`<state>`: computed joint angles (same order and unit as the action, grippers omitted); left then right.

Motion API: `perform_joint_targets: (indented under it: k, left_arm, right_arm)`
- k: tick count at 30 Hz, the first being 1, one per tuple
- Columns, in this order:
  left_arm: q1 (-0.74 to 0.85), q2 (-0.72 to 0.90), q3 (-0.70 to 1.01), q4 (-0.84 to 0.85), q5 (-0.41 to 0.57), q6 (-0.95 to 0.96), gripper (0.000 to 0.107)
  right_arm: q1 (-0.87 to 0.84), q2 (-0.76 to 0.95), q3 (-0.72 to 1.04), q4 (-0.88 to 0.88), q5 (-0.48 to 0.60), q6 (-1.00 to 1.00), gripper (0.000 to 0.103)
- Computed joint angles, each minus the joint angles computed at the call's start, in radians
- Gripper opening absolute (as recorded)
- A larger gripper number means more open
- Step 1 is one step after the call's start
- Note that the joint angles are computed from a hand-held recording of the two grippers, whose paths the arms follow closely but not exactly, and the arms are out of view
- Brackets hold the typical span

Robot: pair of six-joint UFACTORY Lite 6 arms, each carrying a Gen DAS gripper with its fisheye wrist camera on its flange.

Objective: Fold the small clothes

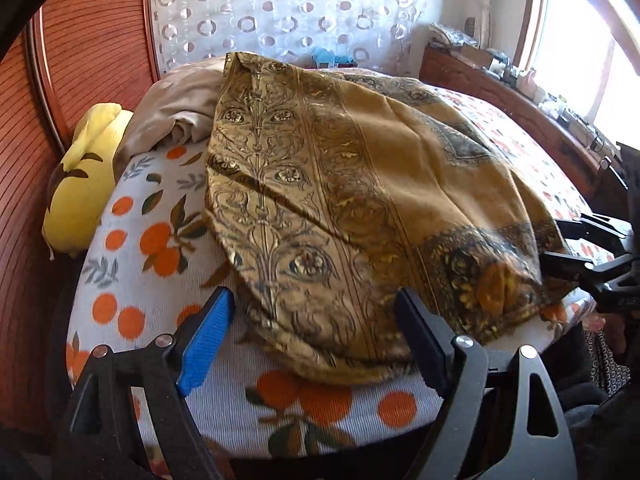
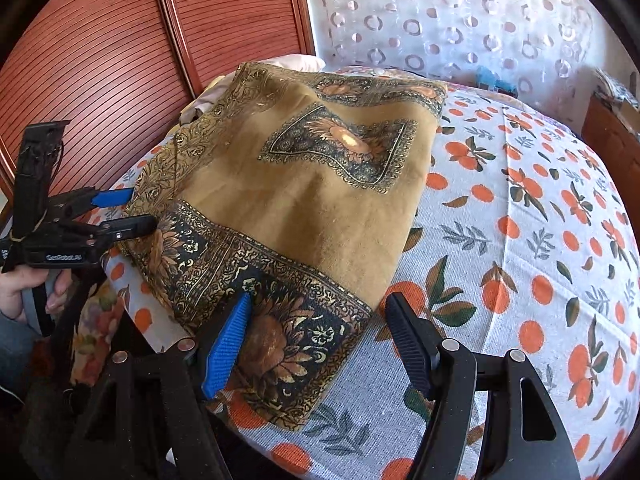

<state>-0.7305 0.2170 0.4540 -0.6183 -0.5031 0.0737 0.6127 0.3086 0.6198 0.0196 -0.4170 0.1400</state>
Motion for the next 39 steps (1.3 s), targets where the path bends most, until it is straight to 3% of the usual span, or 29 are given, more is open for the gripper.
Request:
perform_joint_targets:
  k: [8, 10, 14, 15, 17, 19, 23, 30, 34, 39]
  left_arm:
    - [-0.059, -0.01, -0.054, -0.011, -0.077, -0.064, 0.082]
    - [-0.089, -0.01, -0.065, -0.044, -0.103, -0.056, 0.07]
    - [-0.133, -0.008, -0.085, -0.075, -0.155, -0.093, 0.055]
    - [-0.134, -0.013, -0.091, -0.063, -0.158, -0.104, 0.047]
    - [-0.104, -0.024, -0.105, 0.023, -0.157, -0.161, 0.02]
    - [-0.065, -0.036, -0.11, 0.123, -0.142, -0.226, 0.009]
    - [-0.042, -0.14, -0.15, 0.199, -0.129, -0.274, 0.006]
    - [0.028, -0.36, -0.092, 0.159, 0.014, -0.087, 0.005]
    - [0.138, -0.343, 0.031, 0.263, 0.084, -0.075, 0.004]
    - [0.264, -0.157, 0.328, 0.447, 0.176, -0.138, 0.004]
  right_arm:
    - [0.014, 0.02, 0.019, 0.021, -0.003, -0.015, 0.071]
    - [0.019, 0.027, 0.019, 0.024, -0.015, -0.019, 0.069]
    - [0.036, 0.033, 0.02, 0.035, -0.027, -0.036, 0.053]
    - [0.036, 0.032, 0.02, 0.033, -0.028, -0.038, 0.048]
    - [0.031, 0.023, 0.017, 0.027, -0.027, -0.036, 0.028]
    - [0.007, 0.005, 0.012, -0.043, -0.022, 0.019, 0.019]
    - [-0.055, -0.067, -0.012, -0.247, -0.026, 0.187, 0.01]
    - [-0.169, -0.182, 0.038, -0.64, -0.003, 0.497, 0.008]
    - [-0.245, -0.155, 0.159, -0.898, -0.016, 0.719, 0.007]
    - [-0.305, 0.022, 0.458, -1.168, 0.002, 0.997, 0.007]
